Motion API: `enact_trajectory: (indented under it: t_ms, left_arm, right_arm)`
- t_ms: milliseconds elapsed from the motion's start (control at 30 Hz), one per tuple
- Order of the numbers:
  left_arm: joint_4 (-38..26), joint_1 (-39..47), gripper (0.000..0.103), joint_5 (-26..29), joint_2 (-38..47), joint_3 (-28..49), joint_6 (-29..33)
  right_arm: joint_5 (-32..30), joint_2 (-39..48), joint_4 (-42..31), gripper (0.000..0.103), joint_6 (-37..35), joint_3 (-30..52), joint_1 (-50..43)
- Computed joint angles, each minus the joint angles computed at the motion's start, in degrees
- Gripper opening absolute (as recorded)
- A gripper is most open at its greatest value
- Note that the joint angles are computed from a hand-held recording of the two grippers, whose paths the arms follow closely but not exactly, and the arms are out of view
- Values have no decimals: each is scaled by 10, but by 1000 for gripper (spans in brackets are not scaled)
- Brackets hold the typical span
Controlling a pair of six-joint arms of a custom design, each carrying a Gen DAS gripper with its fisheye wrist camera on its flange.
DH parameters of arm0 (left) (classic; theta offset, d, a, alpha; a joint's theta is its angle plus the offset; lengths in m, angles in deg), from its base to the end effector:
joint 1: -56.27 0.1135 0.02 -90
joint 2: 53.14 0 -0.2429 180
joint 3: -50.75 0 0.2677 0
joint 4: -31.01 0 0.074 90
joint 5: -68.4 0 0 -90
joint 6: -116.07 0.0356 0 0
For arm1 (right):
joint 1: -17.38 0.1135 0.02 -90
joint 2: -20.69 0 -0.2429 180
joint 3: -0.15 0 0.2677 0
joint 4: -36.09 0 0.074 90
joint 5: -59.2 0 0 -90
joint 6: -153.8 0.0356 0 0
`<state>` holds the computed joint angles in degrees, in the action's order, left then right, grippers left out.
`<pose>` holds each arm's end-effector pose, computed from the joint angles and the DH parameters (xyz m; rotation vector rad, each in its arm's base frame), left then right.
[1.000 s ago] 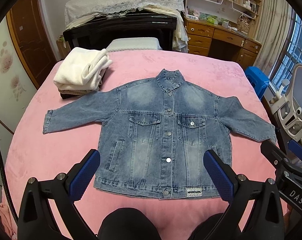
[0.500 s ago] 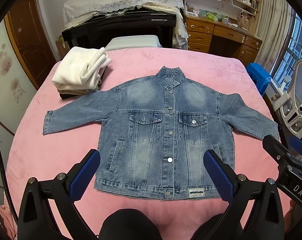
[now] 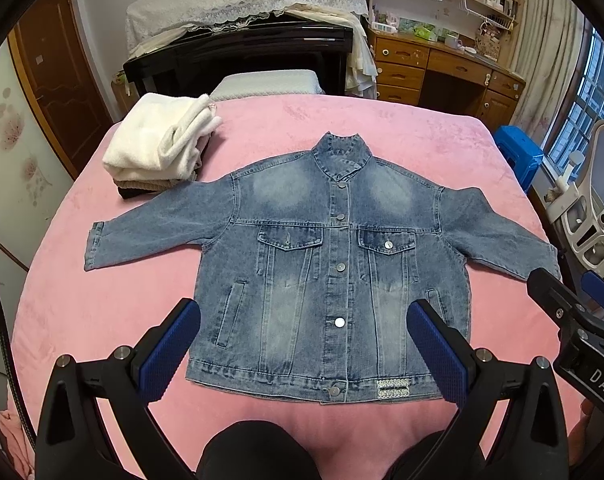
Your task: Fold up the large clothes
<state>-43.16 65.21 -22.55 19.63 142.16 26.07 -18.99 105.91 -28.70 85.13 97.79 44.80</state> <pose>0.2604 0.0416 0.3407 -0.2046 2.5336 0.0825 0.2942 0.1444 0.3269 -0.0441 2.4609 0.1142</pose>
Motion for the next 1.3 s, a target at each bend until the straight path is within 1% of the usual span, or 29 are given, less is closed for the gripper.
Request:
enact_trajectory:
  t_ms: [167, 367, 533, 700, 900, 1300]
  left_arm:
    - [1, 0, 102, -1, -1, -1, -1]
    - [19, -7, 102, -6, 15, -1, -6]
    - [17, -6, 102, -6, 15, 0, -5]
    - [24, -11, 102, -9, 32, 6, -7]
    - [35, -28, 102, -11, 51, 15, -7]
    - [53, -80, 102, -33, 85, 42, -22]
  right_arm:
    - [0, 0, -1, 99, 1, 1, 0]
    - [-1, 2, 0, 99, -1, 3, -2]
    - [-7, 9, -2, 99, -1, 11, -7]
    - [-10, 17, -4, 99, -3, 18, -12]
    - [-27, 22, 12, 99, -13, 7, -38]
    - [-50, 25, 33, 99, -25, -11, -73]
